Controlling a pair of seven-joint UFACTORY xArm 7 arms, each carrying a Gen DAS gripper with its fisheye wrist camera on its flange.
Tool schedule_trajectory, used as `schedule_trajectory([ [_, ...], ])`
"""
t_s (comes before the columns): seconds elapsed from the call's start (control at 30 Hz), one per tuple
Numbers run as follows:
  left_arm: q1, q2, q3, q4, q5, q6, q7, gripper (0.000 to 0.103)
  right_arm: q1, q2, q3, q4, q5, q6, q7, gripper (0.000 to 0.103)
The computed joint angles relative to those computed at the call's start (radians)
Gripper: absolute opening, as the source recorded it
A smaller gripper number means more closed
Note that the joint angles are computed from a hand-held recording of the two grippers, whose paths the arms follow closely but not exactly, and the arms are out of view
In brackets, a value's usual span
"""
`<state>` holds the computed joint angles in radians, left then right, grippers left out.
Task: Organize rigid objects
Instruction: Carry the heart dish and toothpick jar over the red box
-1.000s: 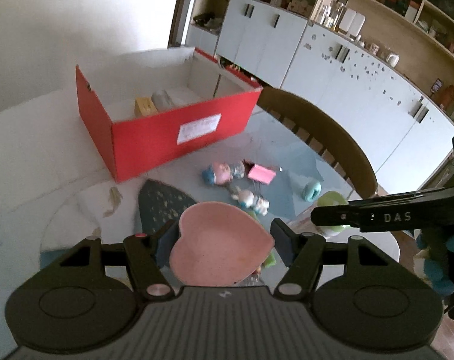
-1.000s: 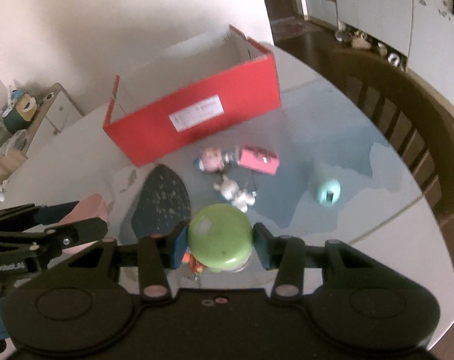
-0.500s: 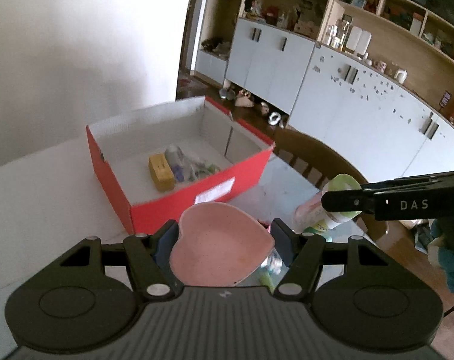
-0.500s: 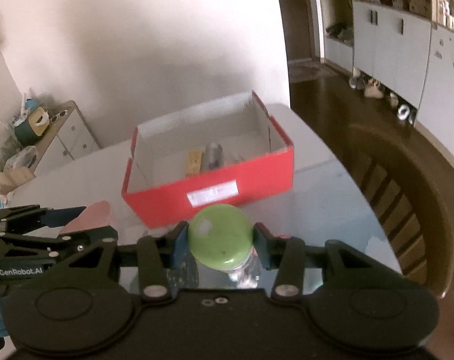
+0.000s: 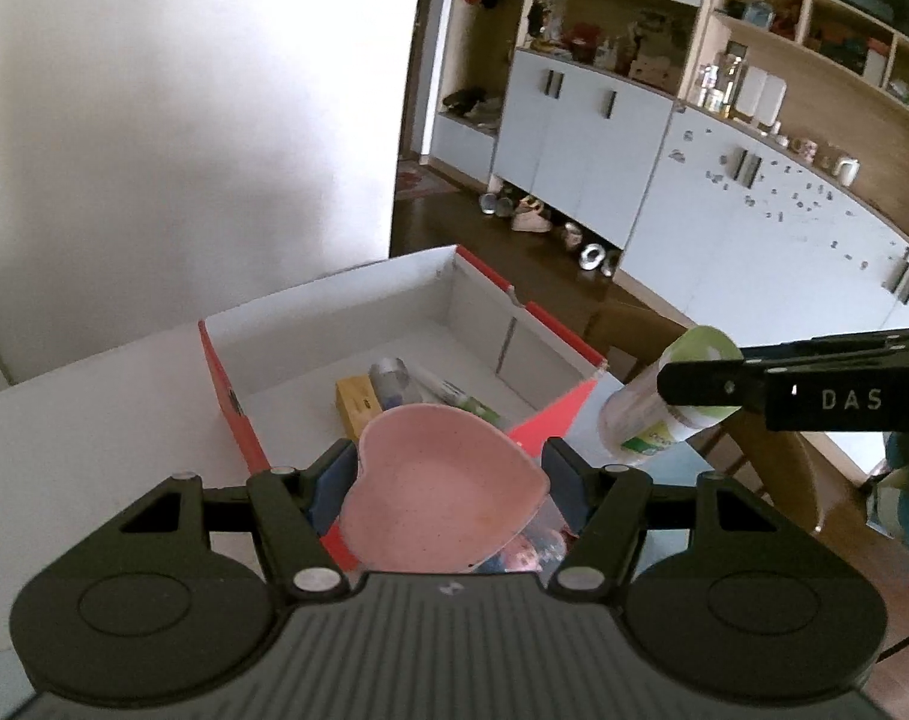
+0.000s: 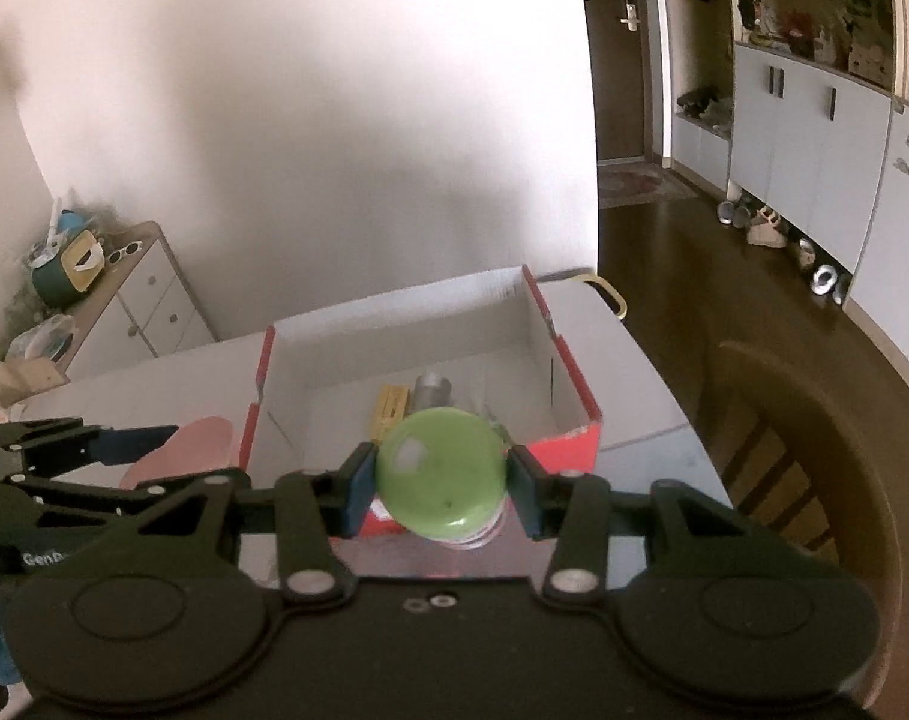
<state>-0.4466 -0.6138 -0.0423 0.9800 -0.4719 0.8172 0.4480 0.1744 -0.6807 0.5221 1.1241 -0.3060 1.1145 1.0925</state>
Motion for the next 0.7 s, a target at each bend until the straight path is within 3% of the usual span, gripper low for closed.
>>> schedule_trajectory([
  [0.37,0.044,0.196,-0.069,0.12,0.1,-0.083,-0.08,0.067,-0.014,0.084,-0.084,-0.016,-0.037,-0.111,-0.078,0.045],
  [0.7,0.08,0.368,-0.129,0.194,0.258,-0.139,-0.197,0.067,-0.002,0.169,-0.163,-0.055,-0.033,-0.203,-0.138,0.045],
])
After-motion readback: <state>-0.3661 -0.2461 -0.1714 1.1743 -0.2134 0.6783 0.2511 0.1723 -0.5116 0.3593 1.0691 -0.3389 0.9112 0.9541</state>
